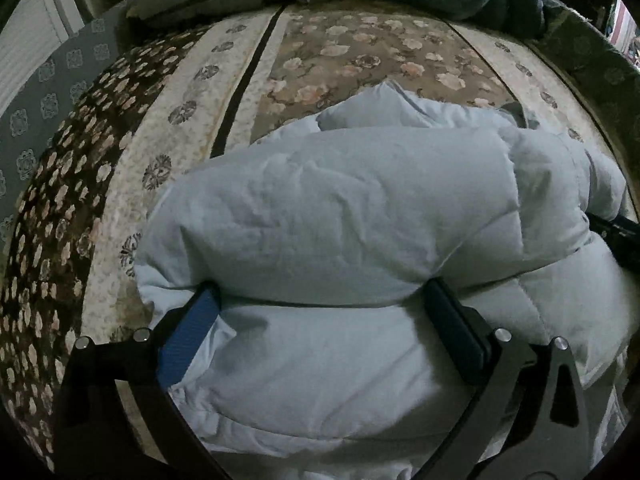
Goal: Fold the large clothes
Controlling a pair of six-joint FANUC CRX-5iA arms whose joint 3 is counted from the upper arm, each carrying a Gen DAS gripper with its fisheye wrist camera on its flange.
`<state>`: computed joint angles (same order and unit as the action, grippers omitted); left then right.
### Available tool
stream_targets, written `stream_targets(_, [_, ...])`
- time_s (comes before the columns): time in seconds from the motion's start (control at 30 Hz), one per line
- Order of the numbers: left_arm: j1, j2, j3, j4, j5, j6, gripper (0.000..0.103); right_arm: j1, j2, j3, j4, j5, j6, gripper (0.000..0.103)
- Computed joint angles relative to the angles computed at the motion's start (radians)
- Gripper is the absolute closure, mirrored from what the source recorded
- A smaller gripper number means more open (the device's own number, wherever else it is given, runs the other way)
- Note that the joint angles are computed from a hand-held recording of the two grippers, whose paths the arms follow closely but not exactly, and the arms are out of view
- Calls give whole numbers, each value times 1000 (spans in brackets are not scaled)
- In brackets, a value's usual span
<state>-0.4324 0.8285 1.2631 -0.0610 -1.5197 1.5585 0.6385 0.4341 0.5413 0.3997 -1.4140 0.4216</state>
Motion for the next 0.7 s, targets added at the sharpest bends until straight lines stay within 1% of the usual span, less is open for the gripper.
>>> stream_targets(0.1, [3, -20, -29, 6, 15, 2, 3, 15, -35, -14, 9, -1, -4, 2])
stream_targets(0.13, [7, -25, -25, 15, 6, 3, 3, 26, -61, -45, 30, 21, -21, 2])
stream_targets(0.17, [7, -30, -22, 13, -2, 2, 3, 54, -117, -116, 75, 70, -61, 2])
stream_targets(0.2, [5, -39, -20, 0, -6, -3, 3, 78, -155, -161, 106, 93, -86, 2])
stream_targets(0.27, [0, -75, -46, -42, 9, -10, 3, 117, -201, -212, 141, 101, -120, 2])
stream_targets(0.3, [-1, -76, -33, -62, -8, -12, 3, 131, -216, -228, 145, 94, -130, 2])
stream_targets(0.33, [2, -52, 18, -74, -60, -17, 3, 141, -224, -234, 142, 81, -137, 2])
stream_targets(0.4, [12, -23, 62, -66, -115, -35, 3, 144, -229, -239, 91, 59, -137, 2])
stream_targets(0.43, [11, -18, 62, -77, -124, -43, 3, 137, -220, -234, 50, 49, -121, 2])
stream_targets(0.53, [-6, -16, 49, -112, -116, -53, 3, 125, -197, -237, 20, 45, -78, 1])
stream_targets(0.6, [-12, -25, 29, -125, -101, -62, 3, 114, -185, -246, 18, 63, -76, 1])
stream_targets(0.7, [9, -4, 39, -74, -112, -54, 3, 102, -179, -257, 15, 86, -72, 1])
